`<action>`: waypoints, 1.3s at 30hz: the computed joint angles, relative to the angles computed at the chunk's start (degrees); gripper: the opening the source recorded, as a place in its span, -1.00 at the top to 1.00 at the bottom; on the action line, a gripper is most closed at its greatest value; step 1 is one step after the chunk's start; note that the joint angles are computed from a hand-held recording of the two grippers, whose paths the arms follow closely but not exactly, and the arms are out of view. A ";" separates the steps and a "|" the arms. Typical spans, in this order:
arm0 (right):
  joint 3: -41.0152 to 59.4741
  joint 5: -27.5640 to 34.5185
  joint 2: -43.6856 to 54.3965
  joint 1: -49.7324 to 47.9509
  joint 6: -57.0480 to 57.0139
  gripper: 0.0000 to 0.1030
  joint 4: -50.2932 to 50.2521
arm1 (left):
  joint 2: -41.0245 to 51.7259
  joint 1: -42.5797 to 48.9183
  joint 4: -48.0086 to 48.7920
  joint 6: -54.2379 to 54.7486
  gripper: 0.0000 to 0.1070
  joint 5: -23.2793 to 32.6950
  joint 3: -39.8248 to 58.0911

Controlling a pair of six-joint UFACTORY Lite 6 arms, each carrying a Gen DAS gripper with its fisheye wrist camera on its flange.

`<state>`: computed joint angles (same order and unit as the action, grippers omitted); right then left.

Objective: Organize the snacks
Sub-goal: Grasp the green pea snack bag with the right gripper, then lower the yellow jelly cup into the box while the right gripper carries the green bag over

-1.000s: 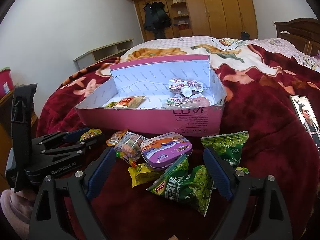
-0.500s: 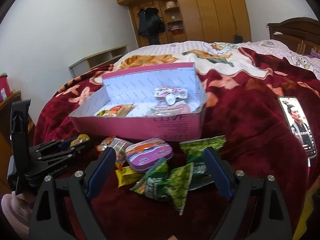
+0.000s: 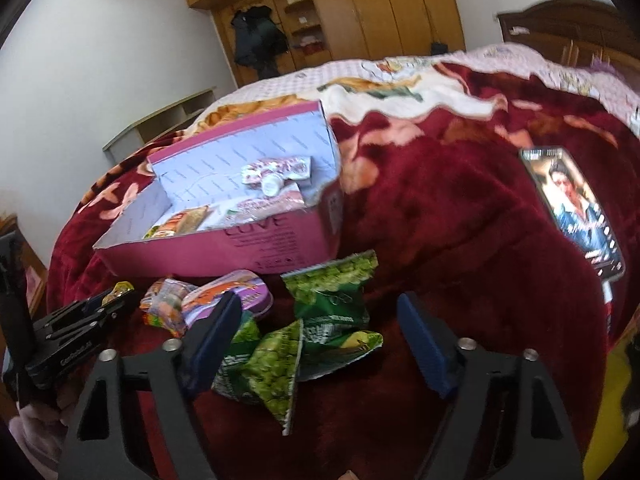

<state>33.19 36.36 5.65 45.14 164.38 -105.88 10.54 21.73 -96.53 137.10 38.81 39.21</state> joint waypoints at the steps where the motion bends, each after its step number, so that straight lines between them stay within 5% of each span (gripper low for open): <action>1: -0.15 -0.48 0.09 -0.60 0.91 -0.46 -0.88 | 0.03 -0.02 -0.03 0.00 0.38 0.02 0.00; 16: -2.08 1.15 1.47 -1.86 11.12 0.18 -9.04 | 0.05 -0.09 -0.24 0.18 0.38 0.02 -0.12; 30: 0.37 8.93 -0.34 6.42 -0.53 0.23 2.88 | -4.76 3.67 2.98 -3.50 0.38 4.94 -2.20; 39: 1.98 8.54 -2.76 6.84 -4.57 0.23 3.51 | -7.08 5.19 7.37 -10.76 0.38 6.80 -0.02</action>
